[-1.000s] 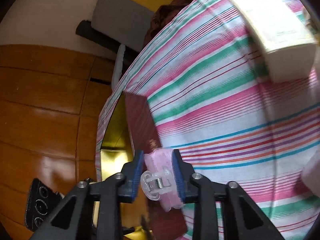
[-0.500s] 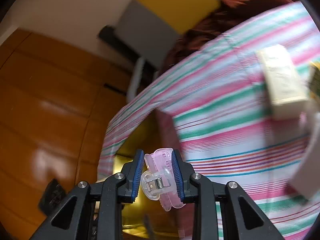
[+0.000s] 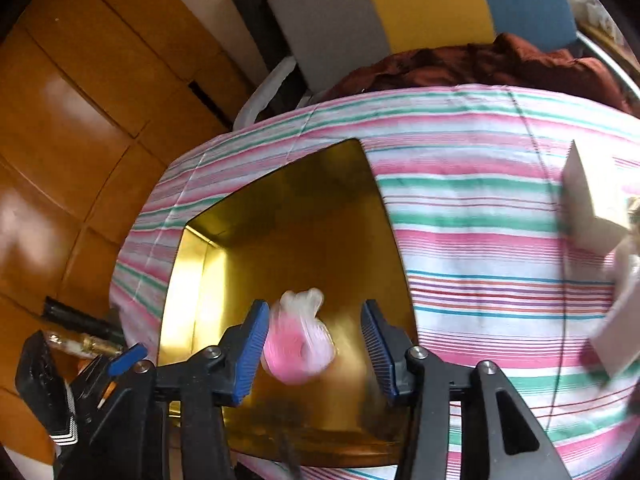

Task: Organize objects
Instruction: 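Release the sponge into the tray with the left gripper while the right gripper drops the pink clip in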

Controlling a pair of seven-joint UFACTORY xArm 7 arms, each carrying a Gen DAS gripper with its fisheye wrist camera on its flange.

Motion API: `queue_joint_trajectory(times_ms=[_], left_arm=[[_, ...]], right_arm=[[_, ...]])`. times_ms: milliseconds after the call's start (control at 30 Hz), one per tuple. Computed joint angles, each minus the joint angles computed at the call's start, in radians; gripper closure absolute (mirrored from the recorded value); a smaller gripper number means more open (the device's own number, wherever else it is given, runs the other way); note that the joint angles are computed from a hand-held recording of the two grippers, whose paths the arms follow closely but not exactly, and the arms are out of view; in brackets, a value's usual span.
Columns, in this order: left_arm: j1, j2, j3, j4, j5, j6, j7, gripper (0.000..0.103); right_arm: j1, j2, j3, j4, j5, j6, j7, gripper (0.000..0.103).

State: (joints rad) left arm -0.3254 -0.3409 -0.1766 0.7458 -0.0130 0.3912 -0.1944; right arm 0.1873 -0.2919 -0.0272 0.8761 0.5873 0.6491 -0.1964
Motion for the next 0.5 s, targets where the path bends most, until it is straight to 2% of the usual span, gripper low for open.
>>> queue_joint_trajectory(times_ms=[100,233,333,400,500], left_arm=[[0.030,-0.037,-0.026,-0.031,0.022,-0.011,-0.077,0.009],[0.047,-0.089,-0.042,-0.082,0.026,-0.079,-0.177,0.008],[0.131,-0.112,-0.130,-0.083,0.118,-0.103,-0.301,0.008],[0.172,-0.116,-0.167,-0.073,0.176,-0.109,-0.365,0.008],[0.265,-0.129,-0.262,-0.047,0.299,-0.093,-0.503,0.003]], right_arm=[[-0.005,-0.040,0.016,-0.034,-0.034,-0.044,0.018,0.040],[0.000,-0.096,0.048,-0.089,-0.129,-0.114,0.054,0.035],[-0.005,-0.129,0.090,-0.133,-0.232,-0.187,0.108,0.026],[-0.012,-0.157,0.115,-0.168,-0.308,-0.247,0.144,0.025],[-0.009,-0.208,0.129,-0.230,-0.391,-0.347,0.179,0.025]])
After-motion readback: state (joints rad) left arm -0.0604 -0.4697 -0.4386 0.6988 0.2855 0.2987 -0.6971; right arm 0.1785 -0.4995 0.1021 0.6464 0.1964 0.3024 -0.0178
